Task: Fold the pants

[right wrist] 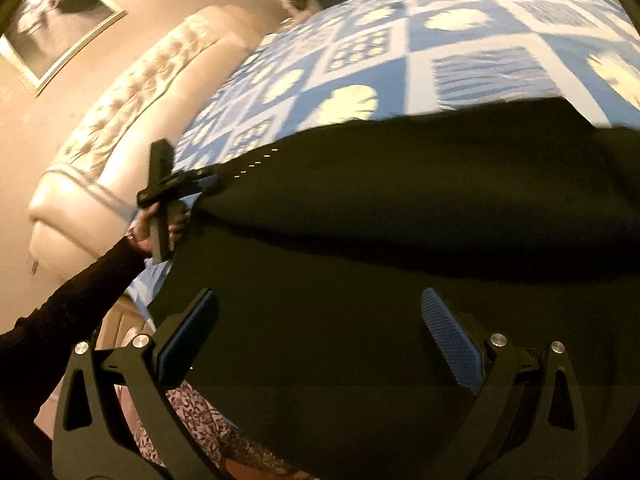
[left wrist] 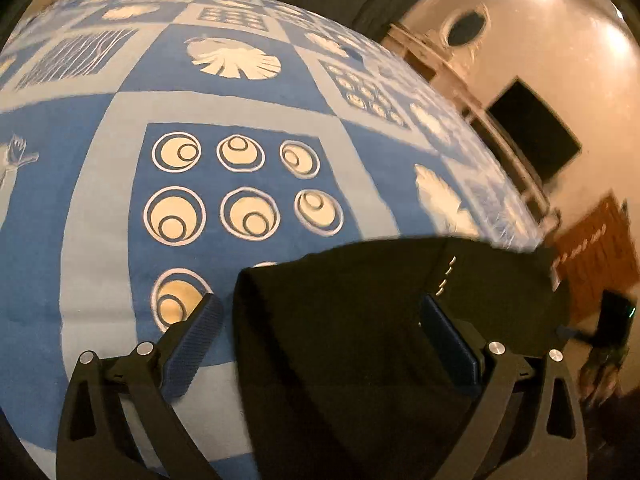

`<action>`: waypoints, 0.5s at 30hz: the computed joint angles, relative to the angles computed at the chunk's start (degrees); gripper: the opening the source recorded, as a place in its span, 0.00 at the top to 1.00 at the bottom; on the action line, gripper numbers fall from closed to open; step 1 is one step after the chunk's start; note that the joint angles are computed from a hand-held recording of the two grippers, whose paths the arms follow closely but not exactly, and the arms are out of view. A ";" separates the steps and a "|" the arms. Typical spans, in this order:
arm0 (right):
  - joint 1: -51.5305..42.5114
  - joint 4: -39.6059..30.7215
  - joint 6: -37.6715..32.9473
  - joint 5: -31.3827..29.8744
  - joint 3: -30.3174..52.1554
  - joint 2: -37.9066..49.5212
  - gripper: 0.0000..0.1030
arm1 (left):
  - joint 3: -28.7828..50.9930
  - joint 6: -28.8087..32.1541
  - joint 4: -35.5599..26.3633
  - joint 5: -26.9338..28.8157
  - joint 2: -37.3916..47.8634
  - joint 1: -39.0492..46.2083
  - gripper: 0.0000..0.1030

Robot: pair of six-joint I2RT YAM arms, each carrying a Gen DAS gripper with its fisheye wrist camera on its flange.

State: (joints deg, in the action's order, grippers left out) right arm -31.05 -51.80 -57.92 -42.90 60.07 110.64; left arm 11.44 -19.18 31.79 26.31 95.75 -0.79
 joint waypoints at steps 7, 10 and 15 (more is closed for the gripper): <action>6.19 -2.16 0.57 0.53 4.90 -1.01 0.02 | 0.09 0.94 2.98 1.29 2.82 1.83 0.67; 9.68 -1.74 0.15 1.30 8.42 -0.08 0.02 | 0.15 1.81 2.13 -0.02 1.66 0.99 0.69; 18.23 2.61 4.20 8.78 21.64 9.12 0.02 | 0.29 1.54 2.31 -1.20 1.28 -0.21 0.73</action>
State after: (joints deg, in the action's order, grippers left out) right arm -12.82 -49.18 -53.72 -34.12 81.71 119.76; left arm 11.74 -17.64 34.11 25.11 97.03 -1.00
